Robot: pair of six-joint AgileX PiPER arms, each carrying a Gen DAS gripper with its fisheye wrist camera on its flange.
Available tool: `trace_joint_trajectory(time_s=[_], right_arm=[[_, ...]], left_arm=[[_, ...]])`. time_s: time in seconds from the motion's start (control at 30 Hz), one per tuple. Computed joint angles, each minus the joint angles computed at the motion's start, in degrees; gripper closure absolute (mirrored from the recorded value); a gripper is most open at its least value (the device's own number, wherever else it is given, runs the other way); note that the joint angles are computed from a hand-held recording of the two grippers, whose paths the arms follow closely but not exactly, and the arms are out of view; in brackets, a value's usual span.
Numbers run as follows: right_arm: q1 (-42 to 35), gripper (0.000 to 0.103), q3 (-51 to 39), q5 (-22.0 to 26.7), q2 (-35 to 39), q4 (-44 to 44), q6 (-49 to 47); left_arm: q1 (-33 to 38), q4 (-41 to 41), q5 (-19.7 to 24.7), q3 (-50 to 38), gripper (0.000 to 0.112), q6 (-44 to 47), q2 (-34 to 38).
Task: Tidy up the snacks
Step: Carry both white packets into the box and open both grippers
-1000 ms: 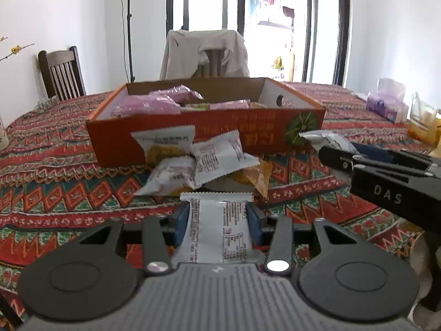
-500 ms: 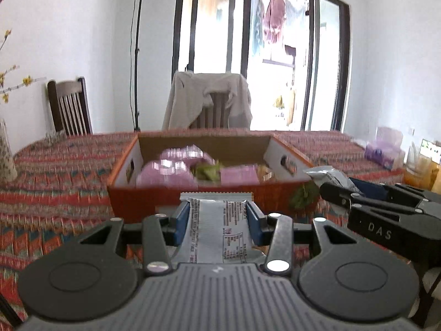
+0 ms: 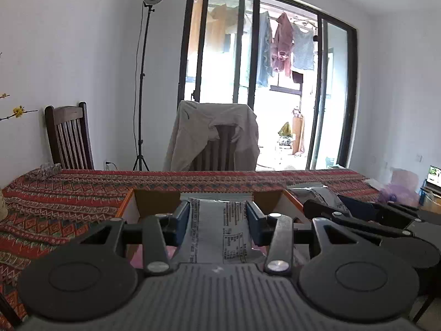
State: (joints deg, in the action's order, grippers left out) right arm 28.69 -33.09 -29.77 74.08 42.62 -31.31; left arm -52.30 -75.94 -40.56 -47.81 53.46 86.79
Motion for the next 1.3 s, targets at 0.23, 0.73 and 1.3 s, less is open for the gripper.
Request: trace_joint_trajectory(time_s=[0.23, 0.73, 1.3], right_arm=[[-5.11, 0.063, -9.34, 3.00, 9.57, -5.16, 5.78], [-8.50, 0.062, -10.29, 1.69, 18.24, -18.77, 19.83], [-8.03, 0.000, -8.02, -0.28, 17.62, -17.79, 20.09]], left_arm=[[7.08, 3.66, 3.12, -6.84, 0.068, -3.89, 6.71], [11.84, 13.16, 2.45, -6.83, 0.065, -13.67, 13.42], [8.47, 9.64, -5.66, -5.00, 0.009, -15.38, 12.69]])
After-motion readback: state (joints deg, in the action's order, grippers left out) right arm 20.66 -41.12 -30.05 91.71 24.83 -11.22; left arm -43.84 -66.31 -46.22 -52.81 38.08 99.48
